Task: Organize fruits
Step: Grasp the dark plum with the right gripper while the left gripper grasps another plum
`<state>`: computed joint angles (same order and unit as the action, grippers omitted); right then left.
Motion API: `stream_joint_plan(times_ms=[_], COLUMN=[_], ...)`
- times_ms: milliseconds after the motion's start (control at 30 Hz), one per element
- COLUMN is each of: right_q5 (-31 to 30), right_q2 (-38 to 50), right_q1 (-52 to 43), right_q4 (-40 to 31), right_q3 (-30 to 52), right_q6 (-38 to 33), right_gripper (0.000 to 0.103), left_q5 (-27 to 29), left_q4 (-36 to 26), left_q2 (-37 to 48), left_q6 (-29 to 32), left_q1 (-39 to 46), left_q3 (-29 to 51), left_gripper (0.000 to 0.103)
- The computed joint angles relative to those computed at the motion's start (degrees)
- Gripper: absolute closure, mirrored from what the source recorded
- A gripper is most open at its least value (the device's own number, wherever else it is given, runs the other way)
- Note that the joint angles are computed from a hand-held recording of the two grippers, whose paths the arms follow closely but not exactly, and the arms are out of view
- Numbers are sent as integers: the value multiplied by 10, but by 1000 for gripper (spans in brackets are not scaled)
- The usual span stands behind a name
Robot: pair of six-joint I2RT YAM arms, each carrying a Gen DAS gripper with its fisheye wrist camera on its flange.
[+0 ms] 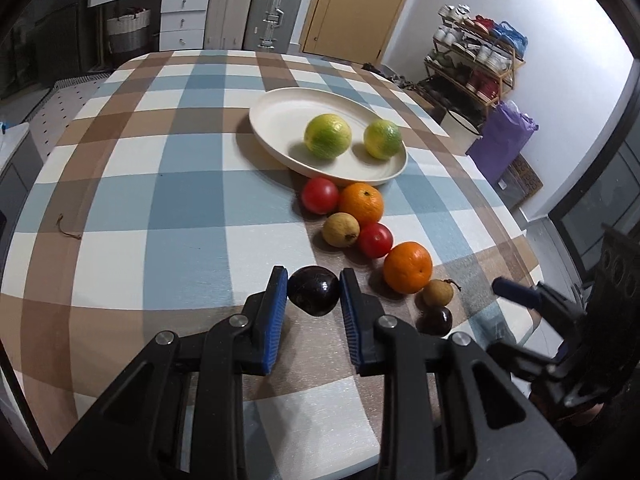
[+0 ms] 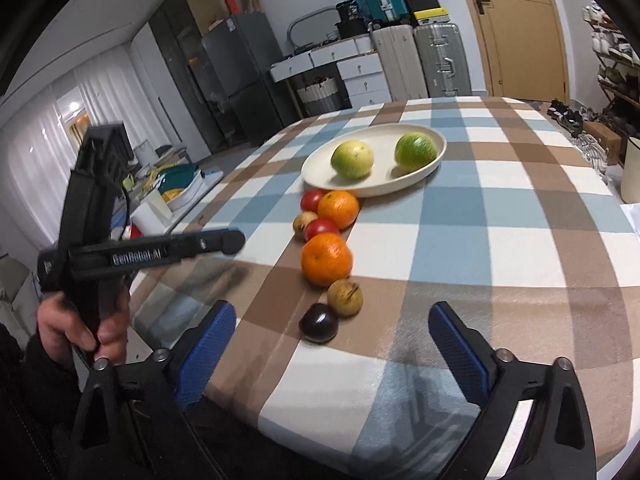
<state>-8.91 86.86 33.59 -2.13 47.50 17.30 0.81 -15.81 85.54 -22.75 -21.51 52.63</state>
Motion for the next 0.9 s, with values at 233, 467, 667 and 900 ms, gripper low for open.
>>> stream_joint_plan(times_ms=[233,467,667,900], right_q5=[10,13,29,37], right_q2=[28,59,76,81], right_q1=[19,36,37,37], right_q4=[-4,-17,-26,-16], right_q3=[12,37,48,45], right_q6=[-9,-23,-21,-27], right_gripper=[28,55,57,76], left_q5=[1,2,3,10], left_q4=[1,0,4,5], left_q2=[-8,-11,-9,-3], left_q6=[-3,-2,-8,-9], left_q1=[8,10,13,15], left_q3=[-7,-10,-16,-15], left_gripper=[79,79,79,79])
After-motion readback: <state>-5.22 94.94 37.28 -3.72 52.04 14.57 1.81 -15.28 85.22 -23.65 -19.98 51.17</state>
